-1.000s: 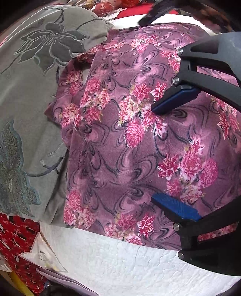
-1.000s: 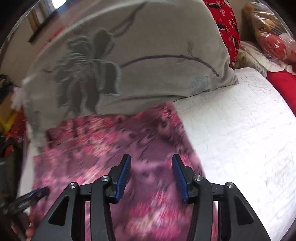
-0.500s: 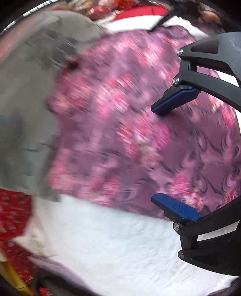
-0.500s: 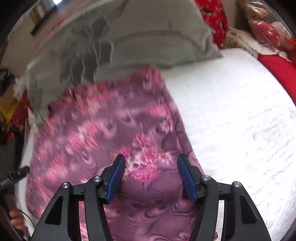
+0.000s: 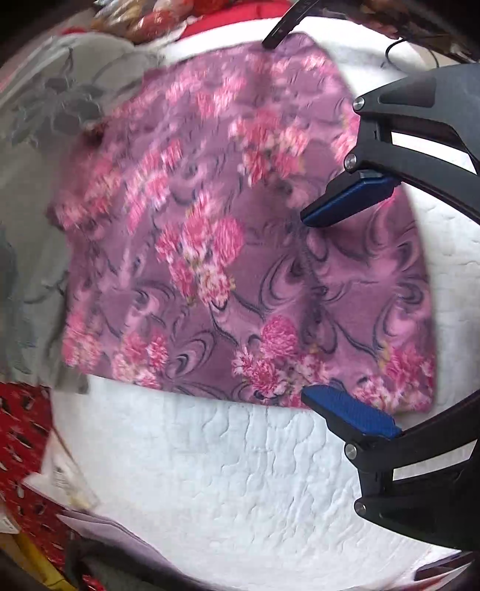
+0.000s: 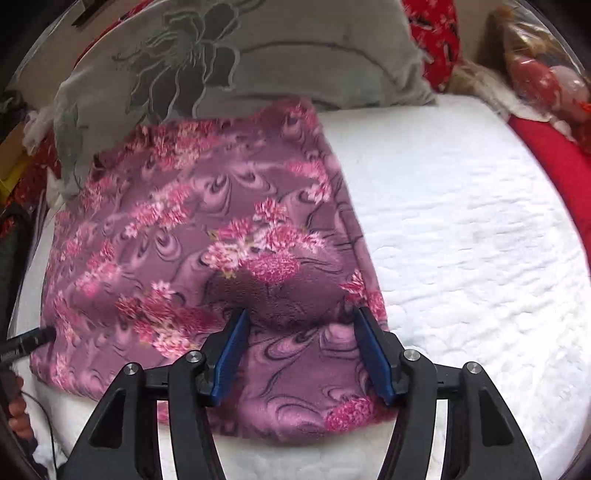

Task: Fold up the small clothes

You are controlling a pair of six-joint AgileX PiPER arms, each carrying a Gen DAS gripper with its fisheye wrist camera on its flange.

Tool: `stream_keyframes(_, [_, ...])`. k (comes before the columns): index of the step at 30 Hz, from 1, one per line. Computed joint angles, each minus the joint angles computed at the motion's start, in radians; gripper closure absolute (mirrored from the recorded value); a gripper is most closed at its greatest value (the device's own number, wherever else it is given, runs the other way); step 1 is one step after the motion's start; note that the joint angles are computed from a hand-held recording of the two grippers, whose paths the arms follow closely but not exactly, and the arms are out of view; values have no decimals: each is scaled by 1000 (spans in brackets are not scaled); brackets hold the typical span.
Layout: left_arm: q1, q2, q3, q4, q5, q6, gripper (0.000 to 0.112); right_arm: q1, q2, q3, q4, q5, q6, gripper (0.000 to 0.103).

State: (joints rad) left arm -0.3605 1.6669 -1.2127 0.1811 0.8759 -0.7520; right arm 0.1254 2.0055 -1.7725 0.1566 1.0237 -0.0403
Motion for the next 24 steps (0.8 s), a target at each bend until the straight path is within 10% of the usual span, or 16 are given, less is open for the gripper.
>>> stream_keyframes(10, [4, -167, 203, -80, -4, 45, 24, 165, -27, 31, -165, 92, 52, 38])
stream_keyframes(24, [576, -324, 234, -506, 79, 563, 24, 717, -70, 55, -227, -79, -75, 38])
